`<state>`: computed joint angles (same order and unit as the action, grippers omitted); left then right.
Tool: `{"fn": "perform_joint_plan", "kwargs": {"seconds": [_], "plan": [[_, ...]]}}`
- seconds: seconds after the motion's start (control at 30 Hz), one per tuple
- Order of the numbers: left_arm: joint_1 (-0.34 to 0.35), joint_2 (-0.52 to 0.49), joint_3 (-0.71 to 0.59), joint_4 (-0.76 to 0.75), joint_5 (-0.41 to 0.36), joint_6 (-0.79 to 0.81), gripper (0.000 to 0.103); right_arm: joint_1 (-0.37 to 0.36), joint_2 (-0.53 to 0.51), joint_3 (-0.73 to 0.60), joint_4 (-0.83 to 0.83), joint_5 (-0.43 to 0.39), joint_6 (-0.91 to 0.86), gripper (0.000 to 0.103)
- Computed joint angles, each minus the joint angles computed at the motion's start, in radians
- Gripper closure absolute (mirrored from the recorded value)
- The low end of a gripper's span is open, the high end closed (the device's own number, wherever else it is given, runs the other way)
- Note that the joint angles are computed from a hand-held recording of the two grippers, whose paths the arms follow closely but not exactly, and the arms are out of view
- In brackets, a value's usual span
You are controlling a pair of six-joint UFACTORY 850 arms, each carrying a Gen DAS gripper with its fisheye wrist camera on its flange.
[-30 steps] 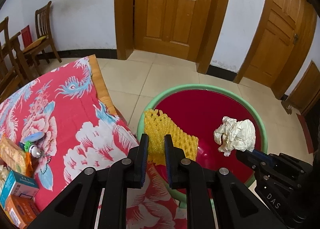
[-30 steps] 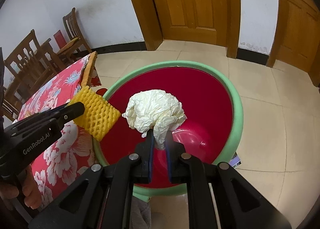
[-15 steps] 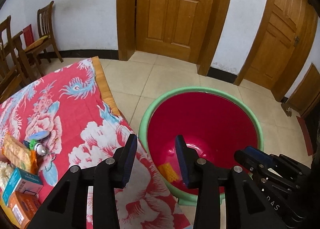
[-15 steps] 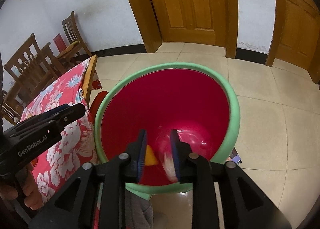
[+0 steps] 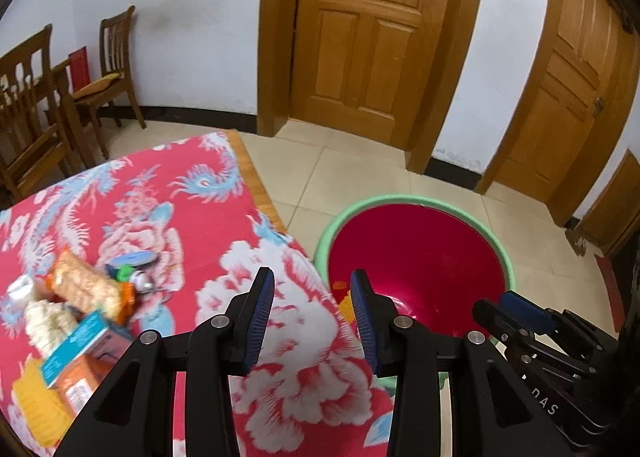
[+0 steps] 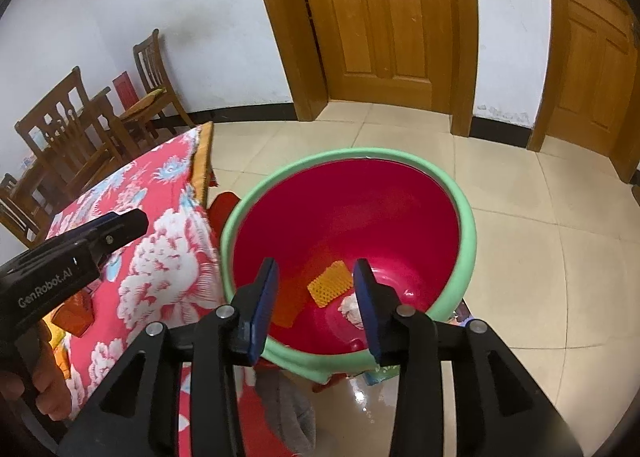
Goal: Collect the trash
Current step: 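Move both tools back over the table toward the remaining trash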
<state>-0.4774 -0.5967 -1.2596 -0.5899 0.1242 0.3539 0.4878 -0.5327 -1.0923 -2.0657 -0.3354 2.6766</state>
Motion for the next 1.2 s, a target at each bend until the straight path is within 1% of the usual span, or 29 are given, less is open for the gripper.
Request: {"fn": "perform_joint_plan", "kwargs": {"seconds": [0.13,0.47,0.97,1.07,1.13,1.2], "plan": [[0.011,0.046,0.051,-0.038,0.02,0.026,0.063,0.023,0.012,-0.002,0.008,-0.01,-0.016,0.062],[0.047,0.152,0.176,0.025,0.079,-0.062,0.062,0.075,0.02,-0.025,0.004,-0.016,-0.038,0.061],[0.124,0.264,0.323,-0.032,0.146,-0.066,0.062,0.144,-0.011,-0.094,0.011,0.0,-0.091,0.058],[0.144,0.281,0.349,-0.049,0.158,-0.061,0.06,0.157,-0.024,-0.116,0.046,0.003,-0.133,0.056],[0.157,0.292,0.367,-0.056,0.167,-0.06,0.057,0.165,-0.036,-0.135,0.084,0.006,-0.18,0.055],[0.173,0.302,0.383,-0.061,0.174,-0.063,0.057,0.169,-0.046,-0.148,0.099,0.015,-0.2,0.055]]}}
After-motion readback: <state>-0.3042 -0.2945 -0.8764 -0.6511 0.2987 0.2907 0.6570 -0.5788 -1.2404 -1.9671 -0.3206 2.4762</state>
